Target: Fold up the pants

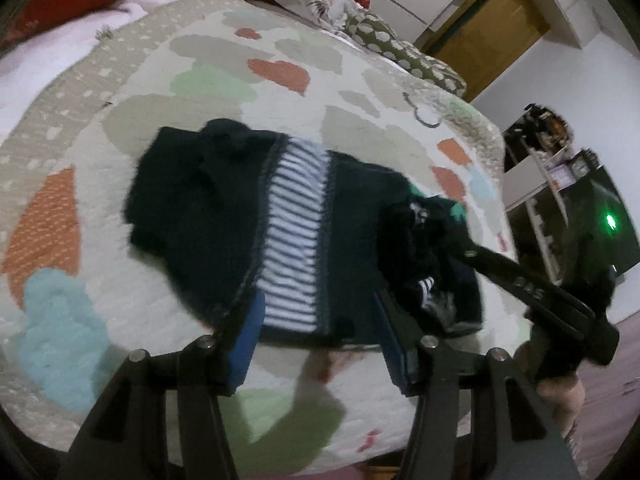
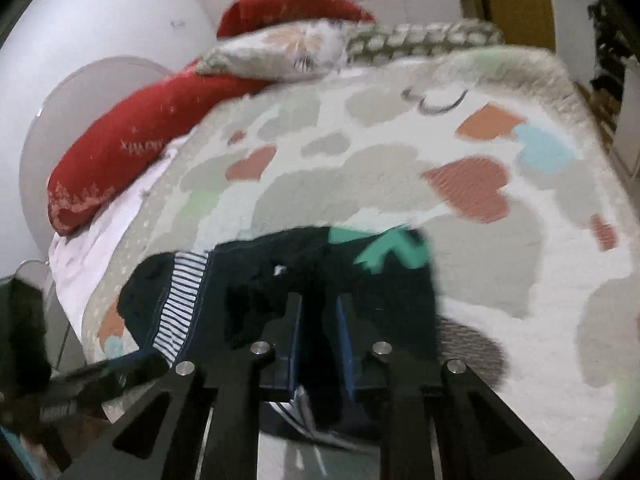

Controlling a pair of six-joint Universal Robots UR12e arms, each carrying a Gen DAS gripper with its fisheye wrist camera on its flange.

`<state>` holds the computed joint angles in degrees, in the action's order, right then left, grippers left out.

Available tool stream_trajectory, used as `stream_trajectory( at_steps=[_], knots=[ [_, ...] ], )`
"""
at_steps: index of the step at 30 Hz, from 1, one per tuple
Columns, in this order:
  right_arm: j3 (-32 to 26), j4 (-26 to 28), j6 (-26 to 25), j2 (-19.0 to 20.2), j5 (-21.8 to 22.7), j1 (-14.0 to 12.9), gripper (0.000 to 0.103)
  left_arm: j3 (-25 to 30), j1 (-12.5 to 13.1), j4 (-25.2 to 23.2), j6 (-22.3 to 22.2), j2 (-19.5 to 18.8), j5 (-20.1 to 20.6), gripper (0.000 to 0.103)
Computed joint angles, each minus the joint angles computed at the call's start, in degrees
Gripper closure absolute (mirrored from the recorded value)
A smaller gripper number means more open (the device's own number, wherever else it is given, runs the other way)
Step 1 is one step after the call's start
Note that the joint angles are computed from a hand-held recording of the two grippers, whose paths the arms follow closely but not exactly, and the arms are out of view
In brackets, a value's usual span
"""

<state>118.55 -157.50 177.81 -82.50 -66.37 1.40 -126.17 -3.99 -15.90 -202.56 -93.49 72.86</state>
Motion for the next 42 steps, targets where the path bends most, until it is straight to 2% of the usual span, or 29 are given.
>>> stream_trajectory(
  at_steps=[1, 3, 5, 7, 9, 10, 13, 17, 21, 23, 25, 28, 32, 34, 38, 40, 42],
  knots=[
    [-0.6, 1.83, -0.51, 0.68, 0.8, 0.43, 0.084, -0.28, 0.1, -0.06, 0.25, 0.19, 0.29, 0.05],
    [-1.72, 7.84, -2.49, 1.77, 6.13, 0.46, 0.082, -1.21, 0.83, 0.59, 0.53, 0.63, -0.83, 0.05],
    [-1.03, 8.45, -4.05, 1.29, 10.39, 0.13, 0.081, -1.85, 1.03, 1.55, 0.11, 0.95, -0.29, 0.048],
    [-0.66, 10.25, -6.48, 0.34, 16.93, -1.15, 0.08, -2.29, 1.22, 2.52, -0.17, 1.2, -0.18, 0.047],
    [-0.31, 9.79, -6.51, -0.39, 19.95, -2.13, 0.08, -2.83, 1.85, 3.56, -0.86, 1.54, -1.67, 0.047],
    [-0.09, 8.09, -5.6, -0.76, 19.62, -2.35, 0.08, -2.9, 1.93, 3.78, -1.1, 1.64, -1.88, 0.047],
    [0.14, 3.51, -2.39, -1.05, 14.46, -2.18, 0.08, -3.19, 2.0, 4.25, -1.17, 2.14, -1.76, 0.047],
    [-1.2, 3.81, 1.06, 1.1, 11.74, -1.19, 0.08, -3.38, 1.82, 3.63, -1.52, 2.66, -0.85, 0.047],
    [-3.28, 7.83, -2.36, 3.41, 4.44, 2.16, 0.077, -3.75, 1.53, 3.37, -1.19, 3.56, 0.94, 0.047],
    [-2.85, 6.34, -3.06, 3.2, 2.33, 2.79, 0.073, -4.49, 2.16, 4.55, -1.49, 4.38, 1.19, 0.044],
    [-2.67, 6.3, -3.56, 2.34, 2.35, 2.75, 0.063, -5.5, 3.14, 6.41, -3.2, 5.15, 2.0, 0.034],
    [-1.37, 3.44, -3.37, 0.26, 2.74, 2.3, 0.058, -6.89, 4.99, 8.55, -6.88, 5.67, 3.2, 0.032],
    [-1.03, 1.71, -4.56, -1.82, 2.12, 2.91, 0.05, -8.58, 7.69, 9.53, -10.41, 5.55, 1.99, 0.031],
    [-2.01, 3.01, -5.52, -1.76, 2.32, 3.72, 0.047, -9.15, 8.39, 9.98, -10.56, 5.12, 1.21, 0.031],
    [-5.25, 7.81, -7.25, -0.22, 1.81, 6.3, 0.044, -10.06, 10.07, 10.4, -10.46, 4.66, -2.81, 0.031],
    [-7.23, 10.56, -7.33, 0.99, 1.5, 7.85, 0.044, -10.76, 10.82, 11.49, -10.58, 4.9, -3.76, 0.031],
    [-8.91, 12.83, -7.39, 2.19, 1.99, 8.95, 0.039, -11.27, 11.22, 12.4, -10.84, 5.15, -4.17, 0.031]
  ],
)
